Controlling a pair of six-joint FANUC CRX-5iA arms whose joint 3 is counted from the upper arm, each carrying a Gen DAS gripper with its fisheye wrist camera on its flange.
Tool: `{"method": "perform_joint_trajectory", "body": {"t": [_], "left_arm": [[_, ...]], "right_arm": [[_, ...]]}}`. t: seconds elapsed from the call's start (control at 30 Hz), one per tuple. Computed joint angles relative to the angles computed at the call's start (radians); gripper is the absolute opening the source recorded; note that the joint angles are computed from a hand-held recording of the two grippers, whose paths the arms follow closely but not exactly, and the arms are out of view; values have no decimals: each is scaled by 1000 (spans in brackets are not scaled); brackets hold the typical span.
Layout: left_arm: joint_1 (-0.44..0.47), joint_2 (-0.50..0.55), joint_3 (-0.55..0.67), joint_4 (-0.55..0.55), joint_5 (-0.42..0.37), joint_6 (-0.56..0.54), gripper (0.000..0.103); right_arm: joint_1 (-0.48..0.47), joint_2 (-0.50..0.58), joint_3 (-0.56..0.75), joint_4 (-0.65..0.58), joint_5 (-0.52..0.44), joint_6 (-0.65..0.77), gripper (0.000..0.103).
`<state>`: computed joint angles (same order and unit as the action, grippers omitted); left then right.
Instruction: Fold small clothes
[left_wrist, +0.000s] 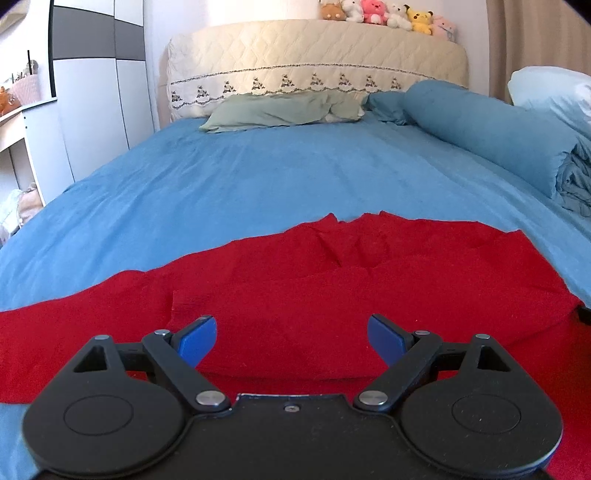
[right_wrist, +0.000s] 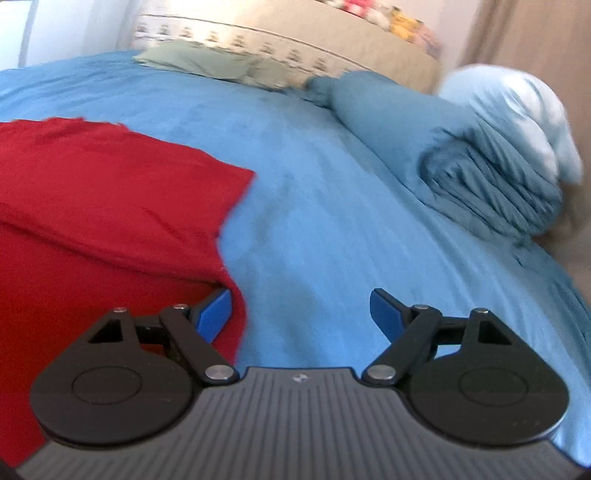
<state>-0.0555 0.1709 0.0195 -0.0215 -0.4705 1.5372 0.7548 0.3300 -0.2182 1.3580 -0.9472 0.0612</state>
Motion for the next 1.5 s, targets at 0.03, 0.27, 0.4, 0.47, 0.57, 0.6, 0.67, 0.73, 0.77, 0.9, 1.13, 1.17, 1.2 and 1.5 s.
{"method": "perform_joint_trajectory", "body": {"t": [0.03,0.27,0.4,0.47,0.57,0.6,0.67,0.73,0.77,0.9,1.13,1.17,1.2,1.5], "left_arm": [[2,-1,-7,12,14,-9,92],[11,74,66,73,-49,-15,92],[25,121,116,62,-147,55,92],[44,111,61,126,-94,38,93],[44,97,35,129,-68,34,93],[39,98,55,98,-97,48,93],[36,95,79,76,-143,57,93],[40,87,109,40,-212,103,93],[34,72,121,-10,-236,168,93],[62,-61,4,81,-140,93,94],[116,-301,-86,125,-97,94,103],[138,-333,-106,168,-89,56,103],[162,-353,-115,207,-94,20,103],[458,-481,-212,375,-172,-138,103]], "right_arm": [[-13,-38,-32,33,86,-26,98],[-55,3,70,-101,418,72,99],[-71,37,74,-69,413,-14,100],[-78,31,64,-64,421,-52,100],[-65,31,66,-76,401,-34,100],[-64,36,77,-93,394,-8,100],[-54,17,54,-101,379,-12,100],[-38,9,57,-125,349,9,101],[-27,3,55,-112,321,8,101],[-7,-70,-15,84,321,-105,101],[134,-110,104,-20,237,1,103],[154,-109,128,-39,232,14,103],[176,-102,161,-69,219,36,103],[331,91,543,-281,104,196,103]]}}
